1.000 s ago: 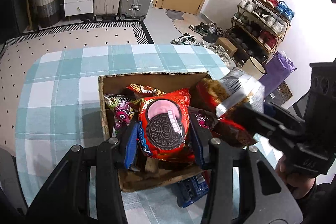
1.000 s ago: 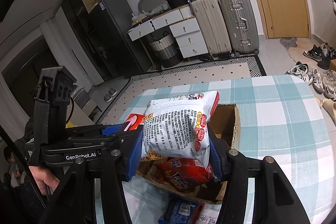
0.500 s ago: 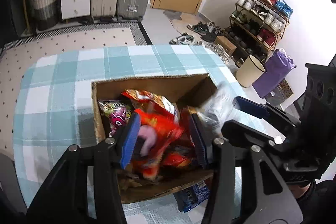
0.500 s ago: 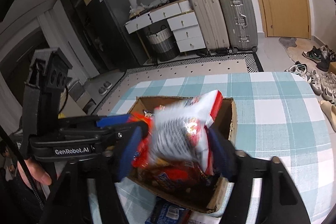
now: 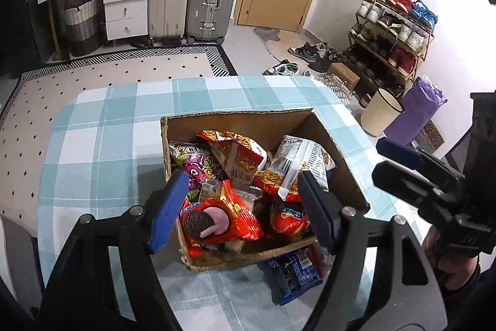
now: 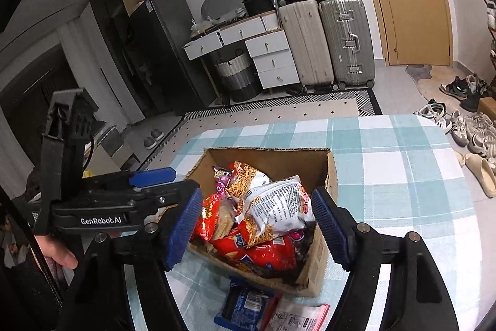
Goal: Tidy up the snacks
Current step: 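Lower both packs into the box and open both grippers, then withdraw both grippers from the box toward the last two packs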
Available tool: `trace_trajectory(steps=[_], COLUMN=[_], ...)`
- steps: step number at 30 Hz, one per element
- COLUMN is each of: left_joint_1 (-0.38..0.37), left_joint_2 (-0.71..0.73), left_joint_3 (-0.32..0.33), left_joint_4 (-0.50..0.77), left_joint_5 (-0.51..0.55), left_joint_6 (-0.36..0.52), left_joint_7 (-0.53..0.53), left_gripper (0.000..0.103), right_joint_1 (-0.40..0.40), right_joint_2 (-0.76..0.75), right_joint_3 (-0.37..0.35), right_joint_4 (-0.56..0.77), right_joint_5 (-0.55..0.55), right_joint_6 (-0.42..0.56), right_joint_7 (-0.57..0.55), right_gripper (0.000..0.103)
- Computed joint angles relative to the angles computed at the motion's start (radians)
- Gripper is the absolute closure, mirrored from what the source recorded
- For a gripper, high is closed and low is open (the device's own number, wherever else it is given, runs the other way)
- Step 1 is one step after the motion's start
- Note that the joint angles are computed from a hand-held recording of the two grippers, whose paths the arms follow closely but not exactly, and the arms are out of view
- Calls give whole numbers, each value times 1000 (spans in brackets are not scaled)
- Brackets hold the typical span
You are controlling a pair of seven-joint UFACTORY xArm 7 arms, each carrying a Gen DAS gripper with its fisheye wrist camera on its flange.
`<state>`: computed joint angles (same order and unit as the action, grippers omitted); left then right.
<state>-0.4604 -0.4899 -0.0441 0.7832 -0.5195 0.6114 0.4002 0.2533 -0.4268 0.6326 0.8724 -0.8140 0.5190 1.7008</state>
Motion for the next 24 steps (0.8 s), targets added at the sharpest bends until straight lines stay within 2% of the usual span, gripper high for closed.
trace_trajectory(steps=[6, 10, 14, 19, 24], left_joint_1=[9, 14, 10, 15, 10], left_joint_2=[-90, -154, -215, -295, -378], left_joint_3=[-16, -24, -23, -38, -64], left_joint_4=[-49, -80, -110, -153, -199], left_joint_5=[44, 78, 106, 148, 198], left_joint_6=[6, 16, 28, 36, 56], left_joint_7=[-42, -84, -114, -168, -213], left_gripper=[32, 25, 23, 20, 20], right_joint_1=[15, 20, 26, 35, 38], right_joint_2=[-29, -49, -71, -109, -164], right_joint_3=[23, 45, 71, 103, 133], right_joint_4=[15, 23, 30, 27, 4], right_joint_5=[16, 27, 45, 81, 133], right_joint_6=[54, 84, 118, 161, 187], right_joint_7=[0, 0, -4, -6, 8], right_gripper=[27, 21, 18, 17, 12])
